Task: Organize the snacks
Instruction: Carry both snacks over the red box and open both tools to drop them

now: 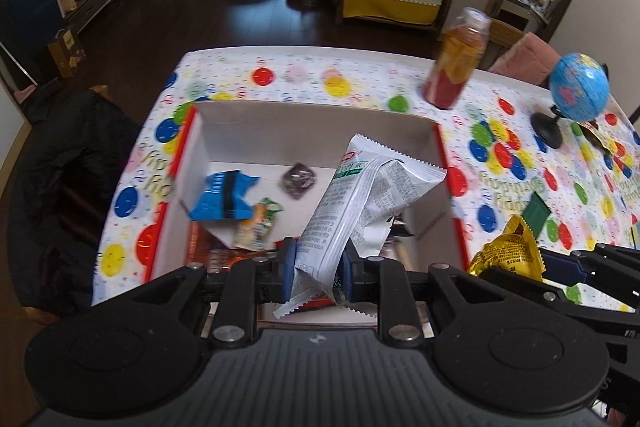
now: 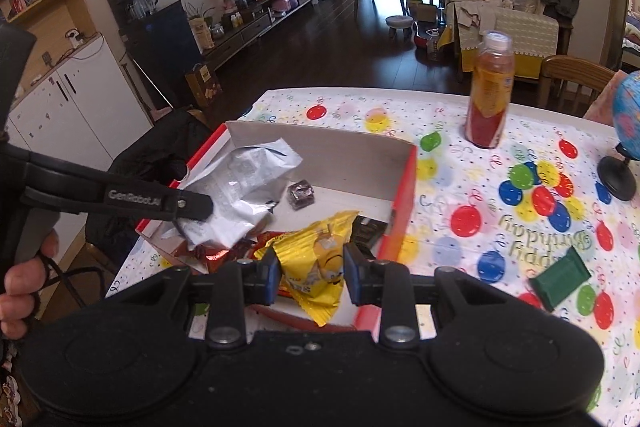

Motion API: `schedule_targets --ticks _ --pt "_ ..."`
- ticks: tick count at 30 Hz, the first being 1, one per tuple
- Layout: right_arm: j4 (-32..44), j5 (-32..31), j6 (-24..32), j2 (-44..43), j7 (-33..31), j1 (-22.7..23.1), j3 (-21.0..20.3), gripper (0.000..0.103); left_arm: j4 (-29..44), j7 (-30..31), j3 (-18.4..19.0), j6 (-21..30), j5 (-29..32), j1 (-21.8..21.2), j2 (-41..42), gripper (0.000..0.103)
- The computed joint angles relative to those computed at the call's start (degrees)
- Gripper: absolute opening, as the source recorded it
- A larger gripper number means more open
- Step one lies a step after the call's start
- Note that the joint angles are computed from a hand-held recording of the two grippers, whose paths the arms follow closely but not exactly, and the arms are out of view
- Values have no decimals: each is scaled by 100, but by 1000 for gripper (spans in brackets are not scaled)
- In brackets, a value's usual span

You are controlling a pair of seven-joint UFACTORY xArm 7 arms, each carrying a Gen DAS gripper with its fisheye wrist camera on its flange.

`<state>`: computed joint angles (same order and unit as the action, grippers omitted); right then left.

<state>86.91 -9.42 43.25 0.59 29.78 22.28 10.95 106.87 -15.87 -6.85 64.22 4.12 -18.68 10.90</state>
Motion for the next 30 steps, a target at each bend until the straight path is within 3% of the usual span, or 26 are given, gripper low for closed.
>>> schedule_targets --ticks 14,30 --pt "1711 -436 691 1617 219 466 -281 30 792 447 220 303 -111 359 849 22" --pt "4058 30 1931 3431 48 715 -692 31 3794 698 477 1832 -138 246 2998 22"
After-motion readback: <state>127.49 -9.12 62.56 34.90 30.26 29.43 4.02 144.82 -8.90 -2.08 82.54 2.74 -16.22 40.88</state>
